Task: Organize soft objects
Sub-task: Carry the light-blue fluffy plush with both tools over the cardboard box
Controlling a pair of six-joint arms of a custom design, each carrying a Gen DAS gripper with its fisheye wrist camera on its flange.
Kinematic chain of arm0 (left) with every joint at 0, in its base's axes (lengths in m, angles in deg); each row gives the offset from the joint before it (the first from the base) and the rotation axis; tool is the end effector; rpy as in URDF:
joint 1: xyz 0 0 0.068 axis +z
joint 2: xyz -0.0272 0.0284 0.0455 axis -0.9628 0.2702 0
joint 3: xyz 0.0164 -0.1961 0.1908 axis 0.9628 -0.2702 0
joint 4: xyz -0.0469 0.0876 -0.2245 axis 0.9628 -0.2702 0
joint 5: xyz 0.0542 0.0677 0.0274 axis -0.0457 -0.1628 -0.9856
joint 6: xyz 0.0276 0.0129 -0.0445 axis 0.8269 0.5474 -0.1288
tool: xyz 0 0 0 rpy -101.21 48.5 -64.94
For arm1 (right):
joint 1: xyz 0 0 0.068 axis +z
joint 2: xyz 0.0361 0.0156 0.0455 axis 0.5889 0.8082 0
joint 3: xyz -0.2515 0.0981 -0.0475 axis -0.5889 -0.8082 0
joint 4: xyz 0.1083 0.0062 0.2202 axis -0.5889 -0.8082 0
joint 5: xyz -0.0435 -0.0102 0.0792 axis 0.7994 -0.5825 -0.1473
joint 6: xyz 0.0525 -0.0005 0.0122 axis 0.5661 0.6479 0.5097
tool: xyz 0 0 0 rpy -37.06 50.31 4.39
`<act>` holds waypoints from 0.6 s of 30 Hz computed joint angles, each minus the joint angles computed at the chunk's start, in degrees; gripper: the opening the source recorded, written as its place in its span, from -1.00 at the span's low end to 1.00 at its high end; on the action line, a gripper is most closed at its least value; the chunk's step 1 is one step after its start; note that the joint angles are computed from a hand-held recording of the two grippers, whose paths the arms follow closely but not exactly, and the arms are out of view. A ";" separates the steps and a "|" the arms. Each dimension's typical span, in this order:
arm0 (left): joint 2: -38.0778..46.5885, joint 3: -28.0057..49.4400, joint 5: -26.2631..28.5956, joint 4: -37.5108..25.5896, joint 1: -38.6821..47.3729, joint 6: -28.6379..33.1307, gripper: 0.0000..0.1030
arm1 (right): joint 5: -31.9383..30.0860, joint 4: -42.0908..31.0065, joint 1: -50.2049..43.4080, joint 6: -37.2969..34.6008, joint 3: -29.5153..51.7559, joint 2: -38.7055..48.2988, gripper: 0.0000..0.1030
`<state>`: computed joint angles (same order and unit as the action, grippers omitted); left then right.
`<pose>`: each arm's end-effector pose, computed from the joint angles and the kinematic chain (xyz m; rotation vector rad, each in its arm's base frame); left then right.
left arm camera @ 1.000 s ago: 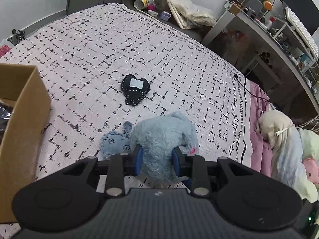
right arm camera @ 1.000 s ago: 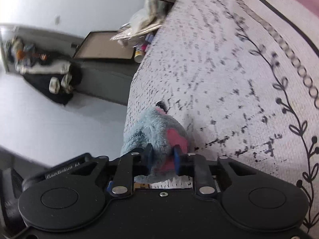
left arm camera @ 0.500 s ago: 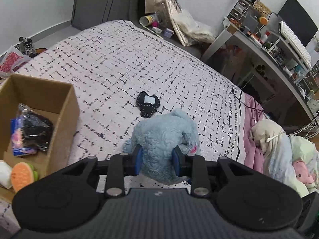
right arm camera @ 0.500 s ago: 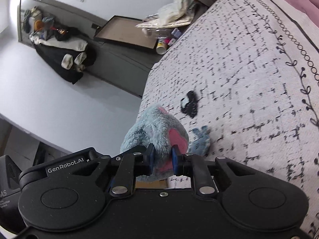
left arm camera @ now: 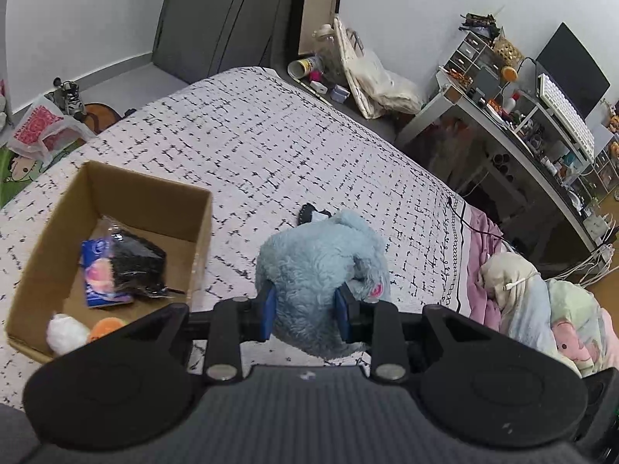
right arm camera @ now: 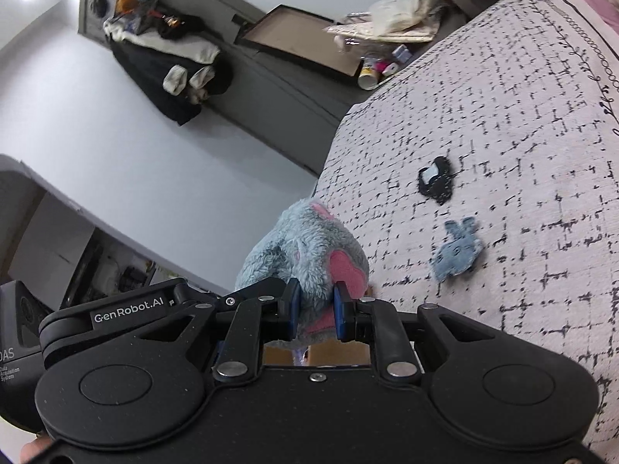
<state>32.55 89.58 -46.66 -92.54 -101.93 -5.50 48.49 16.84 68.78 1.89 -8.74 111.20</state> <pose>0.2425 -0.1224 0.2338 -0.3148 2.3788 -0.4414 0.2662 0.1786 0.1514 0.2903 2.1179 1.1498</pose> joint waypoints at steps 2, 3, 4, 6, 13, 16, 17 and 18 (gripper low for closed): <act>-1.69 -1.02 0.95 -0.43 1.01 -0.04 -0.41 | 1.52 -1.49 1.50 -1.01 0.28 -1.04 -0.66; -2.60 -1.54 1.34 -0.63 1.48 0.06 -0.41 | 2.16 -2.08 2.15 -1.25 0.42 -1.45 -0.66; -3.47 -1.99 1.69 -0.95 1.94 0.25 -0.41 | 2.72 -2.89 2.79 -1.60 0.74 -1.80 -0.66; -5.19 -2.97 2.44 -1.49 2.97 0.76 -0.41 | 4.02 -4.18 4.19 -1.91 1.46 -2.20 -0.66; -9.78 -7.03 5.79 -1.67 8.37 1.12 -0.41 | 9.29 -10.07 9.62 -3.19 6.68 -0.74 -0.66; -10.24 -8.08 7.42 -1.51 10.84 1.85 -0.41 | 11.19 -11.64 11.46 -3.20 8.56 0.55 -0.66; -10.45 -8.47 8.07 -1.33 11.80 2.28 -0.41 | 11.59 -12.08 11.91 -3.26 9.23 0.99 -0.66; -10.68 -8.77 8.68 -1.25 12.66 2.65 -0.41 | 11.95 -12.65 12.35 -3.28 10.00 1.41 -0.66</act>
